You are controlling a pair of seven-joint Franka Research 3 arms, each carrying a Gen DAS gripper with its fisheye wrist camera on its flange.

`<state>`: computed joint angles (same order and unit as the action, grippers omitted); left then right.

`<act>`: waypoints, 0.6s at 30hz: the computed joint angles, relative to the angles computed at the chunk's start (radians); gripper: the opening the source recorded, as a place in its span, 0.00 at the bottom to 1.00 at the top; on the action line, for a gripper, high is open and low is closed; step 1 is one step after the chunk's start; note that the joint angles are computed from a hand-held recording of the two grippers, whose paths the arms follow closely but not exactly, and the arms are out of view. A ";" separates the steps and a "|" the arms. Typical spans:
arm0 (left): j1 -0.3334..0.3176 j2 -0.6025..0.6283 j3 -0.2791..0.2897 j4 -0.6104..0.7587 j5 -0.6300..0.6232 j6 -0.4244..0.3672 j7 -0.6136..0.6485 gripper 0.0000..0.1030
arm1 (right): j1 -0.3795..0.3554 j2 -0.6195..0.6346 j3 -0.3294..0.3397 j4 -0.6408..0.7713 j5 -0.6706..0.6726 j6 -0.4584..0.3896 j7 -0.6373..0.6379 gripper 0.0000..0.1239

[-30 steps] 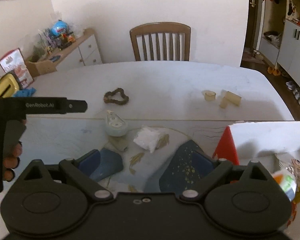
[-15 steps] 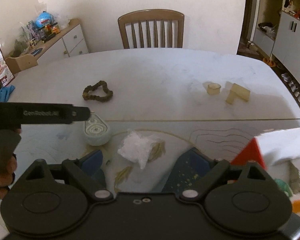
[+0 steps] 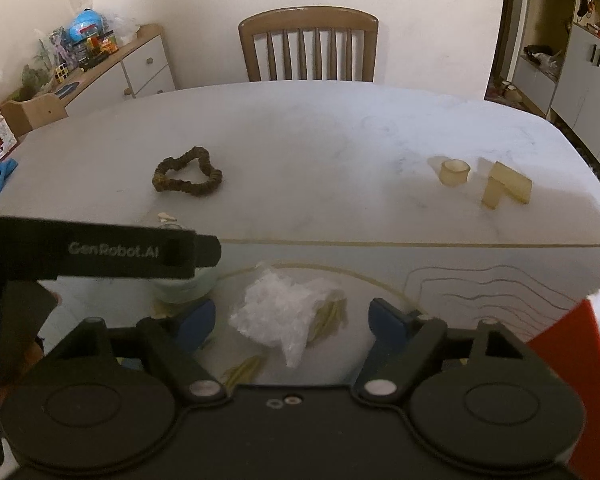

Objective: Organize objects
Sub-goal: 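Close the left gripper on the pale green tape dispenser while the right approaches the white crumpled bag, then grasp the white crumpled plastic bag with the right gripper while the left lifts the dispenser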

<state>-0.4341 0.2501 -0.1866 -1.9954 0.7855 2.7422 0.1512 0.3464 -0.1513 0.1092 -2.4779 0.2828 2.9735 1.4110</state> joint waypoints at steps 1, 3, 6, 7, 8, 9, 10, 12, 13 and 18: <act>-0.002 0.002 0.001 0.002 0.004 -0.003 -0.002 0.99 | 0.001 0.004 -0.001 0.003 0.002 -0.001 -0.003 0.65; -0.004 0.006 0.003 0.003 0.012 0.004 -0.009 0.99 | 0.014 0.010 -0.010 0.005 0.028 0.004 -0.030 0.65; -0.006 0.011 0.005 0.005 0.019 0.012 -0.012 0.94 | 0.015 0.020 -0.008 0.009 0.033 0.008 -0.042 0.64; -0.010 0.012 0.008 0.005 0.028 0.011 -0.018 0.93 | 0.013 0.025 -0.007 0.012 0.030 0.007 -0.042 0.63; -0.012 0.012 0.009 0.004 0.034 0.014 -0.022 0.93 | 0.009 0.029 -0.004 0.015 0.022 0.004 -0.036 0.63; -0.012 0.012 0.010 0.003 0.037 0.018 -0.025 0.93 | 0.007 0.031 -0.002 0.017 0.017 0.000 -0.032 0.63; -0.015 0.010 0.013 0.002 0.048 0.020 -0.037 0.88 | 0.006 0.035 -0.002 0.019 0.015 -0.003 -0.031 0.62; -0.018 0.008 0.014 0.002 0.062 0.015 -0.047 0.81 | 0.006 0.037 -0.002 0.020 0.014 -0.006 -0.032 0.61; -0.019 0.007 0.013 0.002 0.066 0.012 -0.047 0.76 | 0.008 0.040 -0.004 0.022 0.019 -0.007 -0.036 0.60; -0.012 0.000 0.010 -0.009 0.069 0.036 -0.045 0.70 | 0.016 0.039 -0.008 0.024 0.049 -0.010 -0.062 0.52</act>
<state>-0.4464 0.2505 -0.1769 -2.0046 0.8541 2.7787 0.1060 0.3626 -0.1123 0.1010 -2.4534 0.3315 2.9640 1.3487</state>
